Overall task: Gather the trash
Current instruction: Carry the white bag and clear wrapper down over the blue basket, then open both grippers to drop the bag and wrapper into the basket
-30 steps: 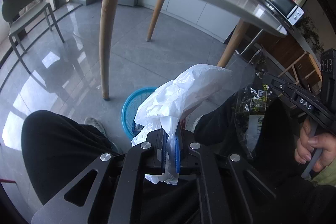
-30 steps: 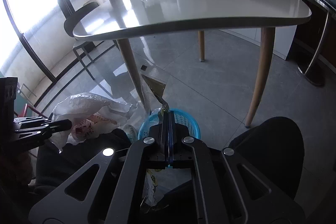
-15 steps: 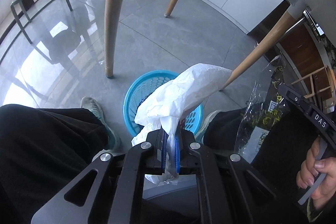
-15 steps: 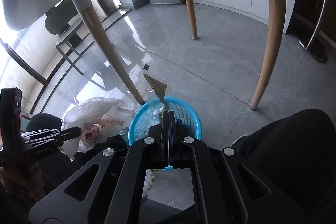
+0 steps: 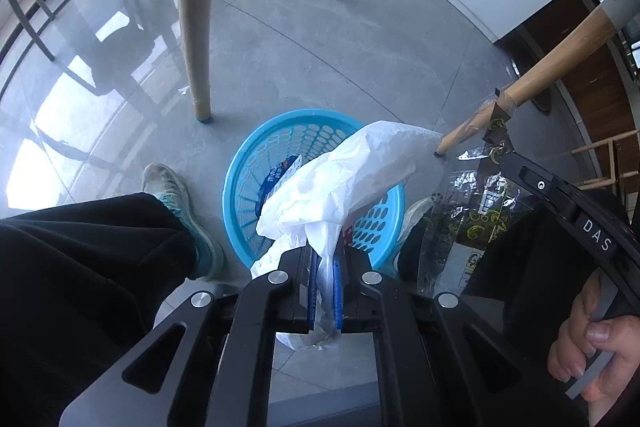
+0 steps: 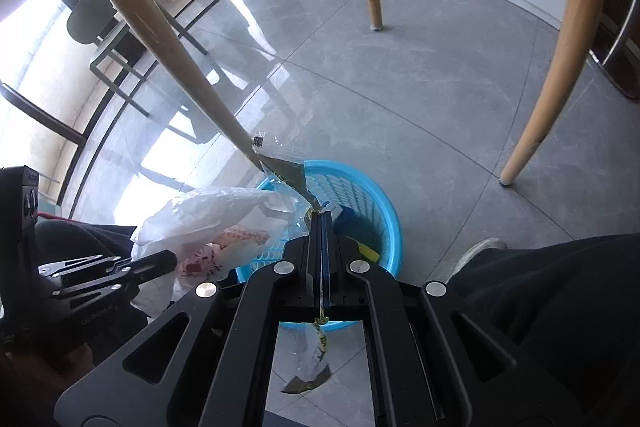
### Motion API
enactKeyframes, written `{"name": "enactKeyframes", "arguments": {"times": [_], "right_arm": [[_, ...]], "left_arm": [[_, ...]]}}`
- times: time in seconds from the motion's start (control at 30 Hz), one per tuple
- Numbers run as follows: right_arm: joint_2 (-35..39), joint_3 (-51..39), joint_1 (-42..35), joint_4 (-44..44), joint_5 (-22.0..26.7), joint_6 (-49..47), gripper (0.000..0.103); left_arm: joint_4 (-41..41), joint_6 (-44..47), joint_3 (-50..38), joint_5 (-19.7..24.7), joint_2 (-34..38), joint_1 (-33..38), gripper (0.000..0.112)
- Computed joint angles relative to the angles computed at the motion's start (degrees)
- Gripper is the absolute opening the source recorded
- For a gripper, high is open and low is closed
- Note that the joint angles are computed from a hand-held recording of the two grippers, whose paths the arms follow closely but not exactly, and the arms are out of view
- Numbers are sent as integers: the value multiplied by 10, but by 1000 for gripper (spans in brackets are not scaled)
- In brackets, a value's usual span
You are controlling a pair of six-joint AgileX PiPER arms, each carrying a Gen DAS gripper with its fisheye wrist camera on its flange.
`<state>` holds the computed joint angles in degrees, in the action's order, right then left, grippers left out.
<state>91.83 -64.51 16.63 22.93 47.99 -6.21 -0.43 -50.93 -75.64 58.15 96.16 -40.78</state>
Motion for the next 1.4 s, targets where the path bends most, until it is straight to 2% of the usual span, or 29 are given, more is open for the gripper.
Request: {"name": "enactKeyframes", "arguments": {"times": [0.23, 0.43, 0.67, 0.7, 0.77, 0.8, 0.87, 1.1, 1.23, 1.4], "right_arm": [[92, -26, 9, 10, -5, 1, 0], [155, -43, 4, 13, -16, 1, 0], [186, -60, 3, 32, -10, -19, 2], [189, -61, 0, 37, -6, -22, 3], [195, -65, -3, 39, 3, -18, 9], [194, -66, -4, 38, 5, -16, 18], [193, -68, -5, 35, 7, -11, 29], [169, -66, 1, 1, 40, 10, 29], [123, -51, 7, -19, 56, 25, 29], [45, -30, 20, -60, 80, 32, 35]], "left_arm": [[-50, 40, 4, -13, 64, 54, 5], [-62, 60, -9, -5, 107, 77, 5], [-107, 95, -12, -13, 118, 90, 7], [-111, 100, -11, -17, 118, 91, 13], [-99, 95, -14, -20, 114, 86, 39], [-90, 89, -14, -23, 111, 83, 48], [-76, 77, -15, -22, 106, 80, 44], [-31, 34, -15, -4, 67, 66, 44], [4, 8, -22, 21, 39, 43, 44], [34, -22, -23, 51, -15, 14, 44]]}}
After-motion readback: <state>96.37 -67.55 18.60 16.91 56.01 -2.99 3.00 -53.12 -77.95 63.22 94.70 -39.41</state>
